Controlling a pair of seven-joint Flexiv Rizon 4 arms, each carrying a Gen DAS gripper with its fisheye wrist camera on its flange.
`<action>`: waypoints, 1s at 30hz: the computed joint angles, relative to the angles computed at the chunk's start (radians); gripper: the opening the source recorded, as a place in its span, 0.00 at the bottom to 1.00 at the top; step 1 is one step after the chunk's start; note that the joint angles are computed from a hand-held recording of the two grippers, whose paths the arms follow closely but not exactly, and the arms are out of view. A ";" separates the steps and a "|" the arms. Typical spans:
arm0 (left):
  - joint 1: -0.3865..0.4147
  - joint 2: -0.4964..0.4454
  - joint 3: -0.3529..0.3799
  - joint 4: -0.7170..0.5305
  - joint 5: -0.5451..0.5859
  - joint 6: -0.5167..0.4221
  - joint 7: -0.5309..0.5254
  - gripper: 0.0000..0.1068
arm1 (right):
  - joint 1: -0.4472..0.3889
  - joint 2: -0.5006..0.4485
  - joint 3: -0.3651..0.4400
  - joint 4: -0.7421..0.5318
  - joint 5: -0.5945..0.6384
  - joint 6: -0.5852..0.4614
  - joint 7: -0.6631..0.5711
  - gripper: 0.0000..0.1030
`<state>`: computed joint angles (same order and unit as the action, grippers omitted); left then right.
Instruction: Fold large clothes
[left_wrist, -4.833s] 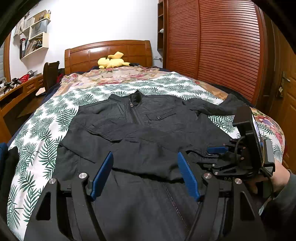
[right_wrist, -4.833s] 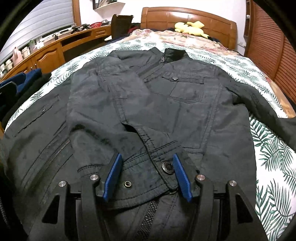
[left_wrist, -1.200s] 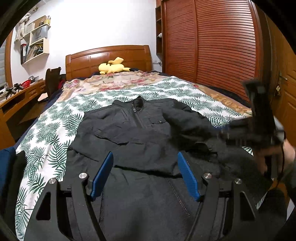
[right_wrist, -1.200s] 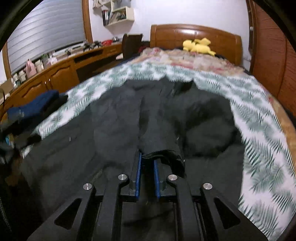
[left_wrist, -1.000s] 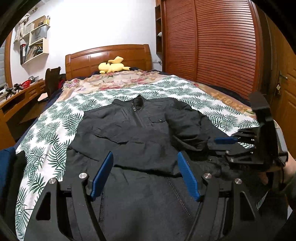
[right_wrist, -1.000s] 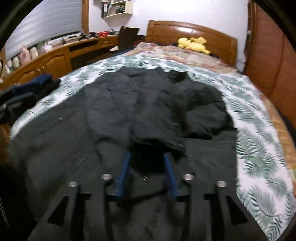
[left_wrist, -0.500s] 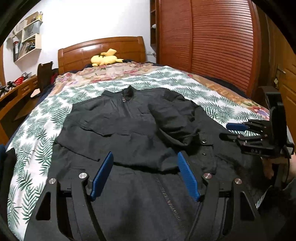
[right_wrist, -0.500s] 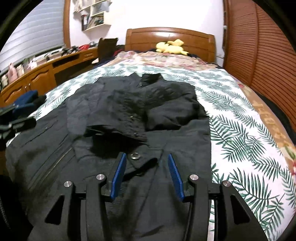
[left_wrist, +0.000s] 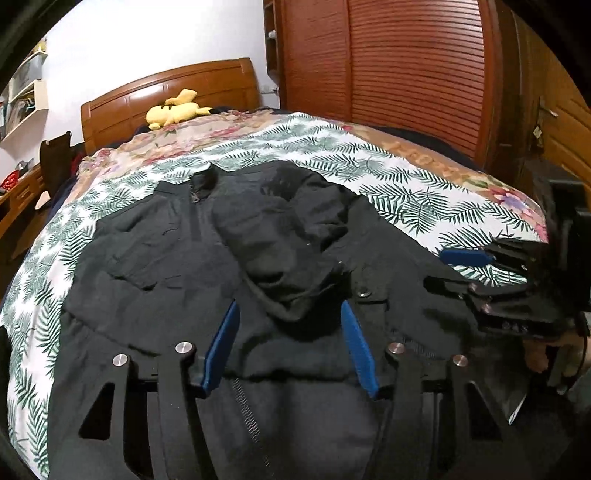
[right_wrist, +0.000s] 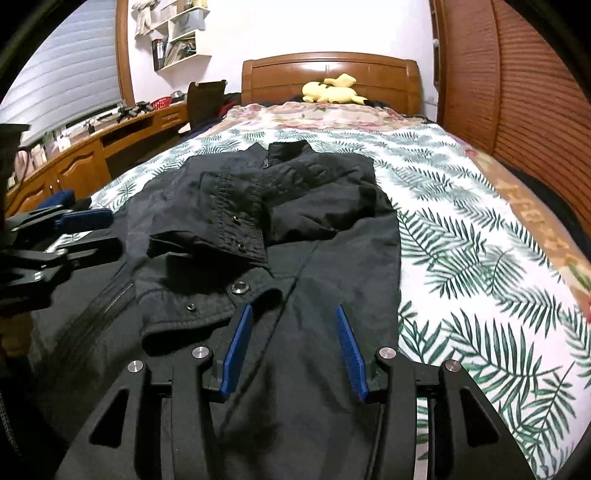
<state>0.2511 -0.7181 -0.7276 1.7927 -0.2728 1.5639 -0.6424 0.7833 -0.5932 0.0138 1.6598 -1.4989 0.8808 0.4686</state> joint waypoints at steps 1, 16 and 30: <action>-0.022 0.000 0.022 -0.014 -0.001 -0.010 -0.007 0.55 | -0.003 0.006 0.003 0.010 0.004 0.003 0.007 0.47; -0.296 -0.015 0.335 -0.195 -0.080 -0.160 -0.051 0.16 | -0.057 0.032 0.014 0.047 -0.081 0.114 0.119 0.47; -0.131 0.025 0.203 -0.146 -0.135 -0.029 0.068 0.39 | -0.021 -0.001 0.007 -0.026 -0.057 0.055 0.019 0.47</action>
<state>0.1198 -0.6931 -0.5251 1.6467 -0.4080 1.5351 -0.5742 0.7620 -0.5944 0.0205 1.6335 -1.5560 0.9357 0.4880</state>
